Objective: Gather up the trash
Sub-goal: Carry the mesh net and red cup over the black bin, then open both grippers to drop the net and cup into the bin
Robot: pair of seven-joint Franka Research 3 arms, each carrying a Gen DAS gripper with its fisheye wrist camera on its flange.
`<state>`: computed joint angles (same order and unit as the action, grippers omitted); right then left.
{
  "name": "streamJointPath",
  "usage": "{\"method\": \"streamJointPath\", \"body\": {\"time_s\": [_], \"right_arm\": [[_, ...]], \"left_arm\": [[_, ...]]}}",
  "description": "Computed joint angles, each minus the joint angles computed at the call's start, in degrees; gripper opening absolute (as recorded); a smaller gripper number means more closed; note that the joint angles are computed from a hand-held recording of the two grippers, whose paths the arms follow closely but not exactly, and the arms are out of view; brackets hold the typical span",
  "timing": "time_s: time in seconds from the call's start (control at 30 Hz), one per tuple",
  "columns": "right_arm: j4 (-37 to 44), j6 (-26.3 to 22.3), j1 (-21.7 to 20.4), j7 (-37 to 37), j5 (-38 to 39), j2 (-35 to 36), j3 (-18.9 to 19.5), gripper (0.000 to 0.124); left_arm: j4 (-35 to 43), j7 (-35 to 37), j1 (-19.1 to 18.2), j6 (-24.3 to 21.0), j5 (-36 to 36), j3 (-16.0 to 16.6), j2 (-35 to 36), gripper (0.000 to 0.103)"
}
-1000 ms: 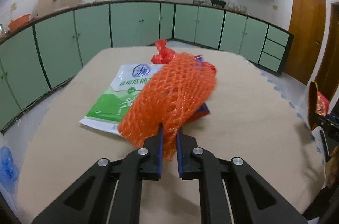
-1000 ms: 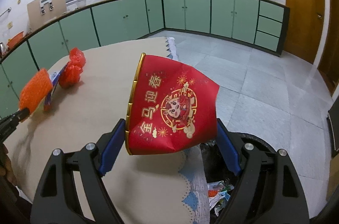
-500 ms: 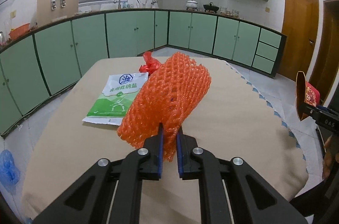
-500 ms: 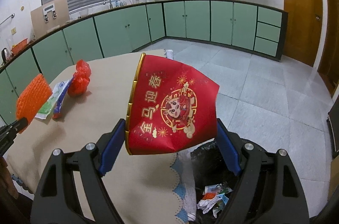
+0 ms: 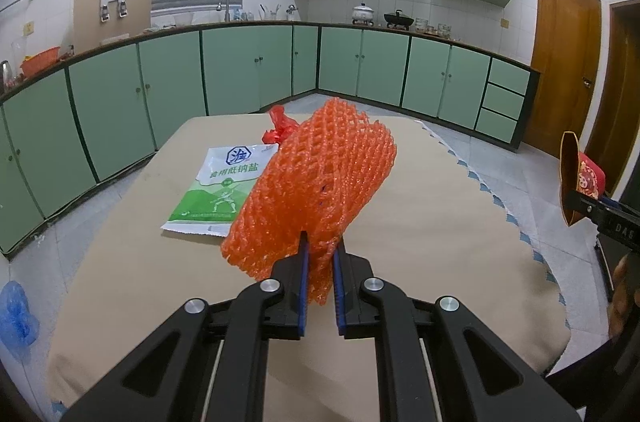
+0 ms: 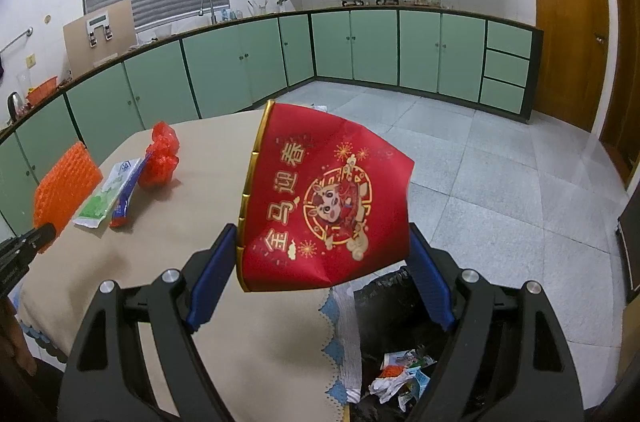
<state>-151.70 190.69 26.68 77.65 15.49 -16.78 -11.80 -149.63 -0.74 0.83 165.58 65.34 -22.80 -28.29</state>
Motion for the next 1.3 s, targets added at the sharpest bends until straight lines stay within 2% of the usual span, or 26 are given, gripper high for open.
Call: {"method": "streamJointPath", "body": {"time_s": [0.33, 0.6, 0.83, 0.97, 1.23, 1.3], "right_arm": [[-0.49, -0.19, -0.82, -0.28, 0.1, -0.72, -0.24, 0.079], [-3.06, -1.23, -5.49, -3.26, 0.38, -2.76, -0.61, 0.079], [-3.72, -4.59, -5.59, -7.8, 2.34, -3.01, -6.87, 0.079], [-2.56, -7.87, -4.87, -10.94, 5.7, -1.06, -10.67, 0.079], [0.18, -10.34, -0.52, -18.17, 14.38, 3.23, -17.41, 0.08], [0.74, -10.78, -0.62, -19.61, 16.18, 4.24, -17.45, 0.08]], "left_arm": [[1.41, 1.12, -0.63, 0.13, -0.85, -0.26, 1.48, 0.01], [9.73, -0.02, -4.2, -0.15, 2.54, -2.93, 10.87, 0.01], [21.53, 0.61, -10.29, -0.08, 6.47, -2.17, 24.5, 0.01], [28.89, 4.94, -14.56, -0.38, 5.04, -1.04, 32.89, 0.01], [37.26, 11.06, -21.52, -0.88, 2.01, 2.63, 41.07, 0.01], [38.49, 13.03, -22.93, -1.12, 0.56, 3.53, 42.57, 0.01]]}}
